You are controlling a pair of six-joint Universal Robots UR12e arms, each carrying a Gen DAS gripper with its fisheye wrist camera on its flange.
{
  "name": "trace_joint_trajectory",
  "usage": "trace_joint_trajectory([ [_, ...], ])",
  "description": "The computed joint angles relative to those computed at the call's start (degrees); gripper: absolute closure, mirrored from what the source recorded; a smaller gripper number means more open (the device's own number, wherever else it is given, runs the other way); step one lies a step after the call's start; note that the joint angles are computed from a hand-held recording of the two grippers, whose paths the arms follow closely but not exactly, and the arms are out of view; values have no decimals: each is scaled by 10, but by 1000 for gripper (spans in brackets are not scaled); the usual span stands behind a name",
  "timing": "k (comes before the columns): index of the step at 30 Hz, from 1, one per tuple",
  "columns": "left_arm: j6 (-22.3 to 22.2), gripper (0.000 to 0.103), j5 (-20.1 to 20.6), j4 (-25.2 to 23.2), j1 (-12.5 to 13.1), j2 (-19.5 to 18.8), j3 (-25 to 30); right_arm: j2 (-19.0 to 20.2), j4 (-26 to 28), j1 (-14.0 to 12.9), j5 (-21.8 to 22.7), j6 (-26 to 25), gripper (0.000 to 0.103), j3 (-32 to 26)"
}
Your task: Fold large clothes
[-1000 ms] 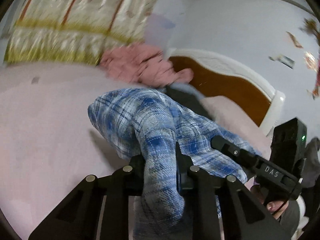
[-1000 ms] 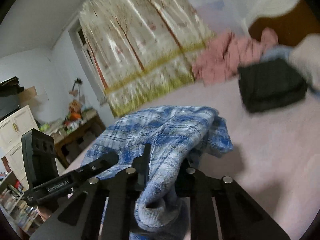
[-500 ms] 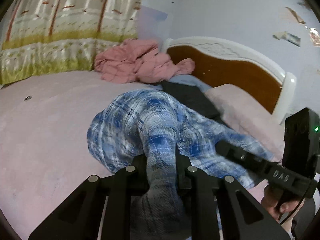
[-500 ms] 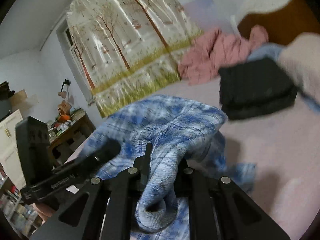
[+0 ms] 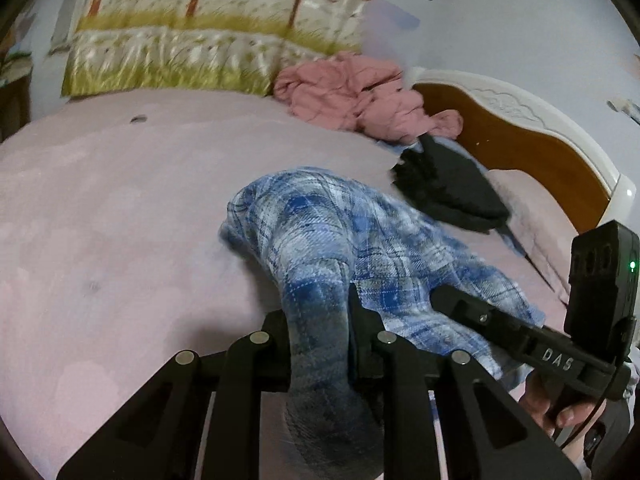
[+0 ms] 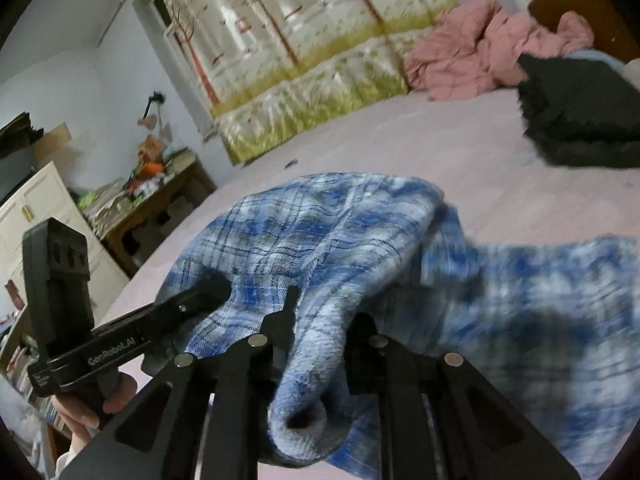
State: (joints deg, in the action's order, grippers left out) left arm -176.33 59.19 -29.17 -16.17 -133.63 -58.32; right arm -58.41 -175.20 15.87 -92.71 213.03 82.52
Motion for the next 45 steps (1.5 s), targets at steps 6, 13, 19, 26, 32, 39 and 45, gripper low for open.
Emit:
trace_joint_trajectory([
  [6,48,64,83,53,0,12,-48,-38,-26,1,-47,64,45,64],
  [13,105,31,-34,204,9,49,-119,-122,55,30,-264,227,41,164],
  [19,155,20,-84,97,-7,35,-81,-130,10,26,-203,318,31,210],
  [26,183,29,-45,-14,-21,20,-64,-81,-35,24,-220,349,43,178],
  [32,202,59,-72,-92,-10,33,-69,-66,28,28,-289,353,92,136],
  [39,97,46,-151,1,26,52,-102,-52,-62,33,-235,201,93,52],
  [45,-25,46,-96,130,52,60,-108,34,67,61,-160,34,93,-127],
])
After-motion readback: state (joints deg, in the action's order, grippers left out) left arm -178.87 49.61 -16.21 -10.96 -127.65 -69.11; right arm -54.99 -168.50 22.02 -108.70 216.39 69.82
